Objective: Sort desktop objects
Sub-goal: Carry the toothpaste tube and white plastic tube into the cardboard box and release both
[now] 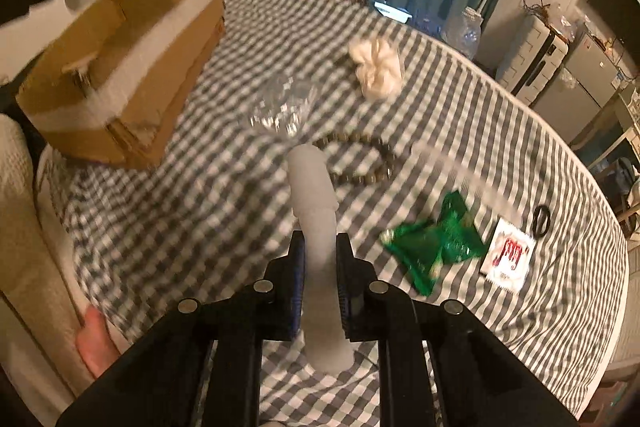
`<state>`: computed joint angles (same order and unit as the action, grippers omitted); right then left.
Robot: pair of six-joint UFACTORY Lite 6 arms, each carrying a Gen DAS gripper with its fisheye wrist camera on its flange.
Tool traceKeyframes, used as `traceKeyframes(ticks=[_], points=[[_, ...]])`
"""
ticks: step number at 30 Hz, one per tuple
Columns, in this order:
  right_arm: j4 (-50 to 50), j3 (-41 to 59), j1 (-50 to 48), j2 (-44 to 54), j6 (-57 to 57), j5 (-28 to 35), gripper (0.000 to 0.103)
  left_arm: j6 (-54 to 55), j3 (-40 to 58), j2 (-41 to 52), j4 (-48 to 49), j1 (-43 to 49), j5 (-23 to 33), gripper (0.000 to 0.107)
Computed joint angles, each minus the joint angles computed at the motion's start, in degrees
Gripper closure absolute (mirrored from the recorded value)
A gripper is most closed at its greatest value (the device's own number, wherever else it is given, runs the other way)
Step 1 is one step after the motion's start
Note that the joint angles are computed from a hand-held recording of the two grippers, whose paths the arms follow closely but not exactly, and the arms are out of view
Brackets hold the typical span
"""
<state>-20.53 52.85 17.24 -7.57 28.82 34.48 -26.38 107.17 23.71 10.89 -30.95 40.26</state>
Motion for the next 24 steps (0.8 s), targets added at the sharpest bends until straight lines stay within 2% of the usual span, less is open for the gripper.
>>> traceKeyframes(ticks=[7,12,17,19,22,24], points=[[-7.9,11.4,5.3,3.2,5.0,5.2,0.089,0.0,0.8,0.3,-0.9,1.4,0.2,0.081],[-9.5,21.7,8.3,7.4,6.0,7.3,0.089,1.7,0.4,-1.1,-4.0,4.2,0.5,0.081],[-5.1,36.2,9.7,15.2,1.9,7.7,0.089,0.2,0.8,-2.4,-2.1,7.7,1.2,0.081],[-2.7,42.2,9.9,18.8,-0.1,7.4,0.089,1.4,0.0,-3.3,-4.5,10.6,0.7,0.081],[4.4,54.0,9.4,26.4,-5.8,7.6,0.089,4.7,-1.1,-4.2,-9.9,15.4,-0.1,0.081],[10.1,63.2,8.9,32.5,-9.5,8.4,0.089,4.3,-0.5,-3.5,-9.8,18.0,-0.1,0.081]])
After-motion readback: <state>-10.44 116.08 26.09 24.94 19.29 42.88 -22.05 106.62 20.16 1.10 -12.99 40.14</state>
